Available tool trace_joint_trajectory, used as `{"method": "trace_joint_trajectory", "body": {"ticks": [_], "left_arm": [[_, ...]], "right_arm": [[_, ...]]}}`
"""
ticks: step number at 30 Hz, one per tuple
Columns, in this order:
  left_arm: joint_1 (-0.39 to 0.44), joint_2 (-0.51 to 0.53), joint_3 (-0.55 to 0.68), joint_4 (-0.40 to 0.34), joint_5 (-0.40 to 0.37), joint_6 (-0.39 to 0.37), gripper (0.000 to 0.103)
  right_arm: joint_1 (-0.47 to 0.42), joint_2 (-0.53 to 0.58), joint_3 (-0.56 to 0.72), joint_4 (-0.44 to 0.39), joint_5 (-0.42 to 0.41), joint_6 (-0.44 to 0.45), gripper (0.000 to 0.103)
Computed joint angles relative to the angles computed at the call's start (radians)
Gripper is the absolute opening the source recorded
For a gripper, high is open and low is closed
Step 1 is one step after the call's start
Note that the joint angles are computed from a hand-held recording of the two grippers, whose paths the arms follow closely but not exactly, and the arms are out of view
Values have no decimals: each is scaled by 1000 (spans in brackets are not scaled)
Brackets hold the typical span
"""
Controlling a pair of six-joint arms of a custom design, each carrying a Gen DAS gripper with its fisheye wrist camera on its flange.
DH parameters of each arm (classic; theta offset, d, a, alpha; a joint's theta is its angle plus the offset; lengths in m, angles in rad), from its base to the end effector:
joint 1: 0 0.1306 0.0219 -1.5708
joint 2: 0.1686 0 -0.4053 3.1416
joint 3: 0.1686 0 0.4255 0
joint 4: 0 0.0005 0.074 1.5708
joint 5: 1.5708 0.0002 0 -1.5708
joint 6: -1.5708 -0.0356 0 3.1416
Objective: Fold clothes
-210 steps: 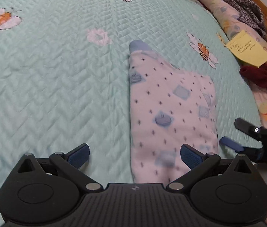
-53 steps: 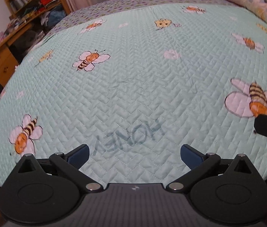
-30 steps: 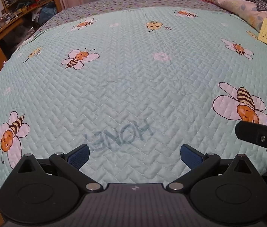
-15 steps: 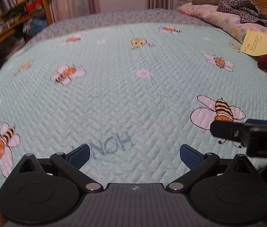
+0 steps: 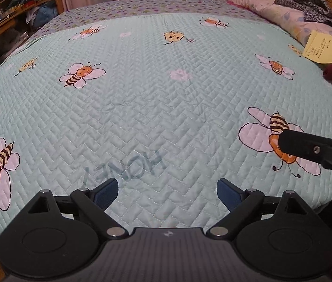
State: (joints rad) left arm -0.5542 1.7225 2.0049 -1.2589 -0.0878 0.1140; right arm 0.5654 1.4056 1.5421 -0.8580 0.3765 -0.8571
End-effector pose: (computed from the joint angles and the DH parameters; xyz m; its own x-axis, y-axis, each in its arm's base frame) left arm 0.5280 -0.3237 0.5431 -0.7548 0.3339 -0.5646 0.3992 0.9168 0.0085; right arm 0.4507 0.2699 0.5229 -0.5655 0.4737 -0.6751 0.2481 0.8784 0.4086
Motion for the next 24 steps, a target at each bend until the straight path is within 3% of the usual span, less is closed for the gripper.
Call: {"method": "trace_joint_trajectory", "body": {"ticks": [10,24], "left_arm": [[4,24,24,-42,-14,11,95],[4,20,26,-39,-10,11,96]], "right_arm": [[3,12,15,-24,3,7,100],[1,14,14,-29,-2,2,100]]}}
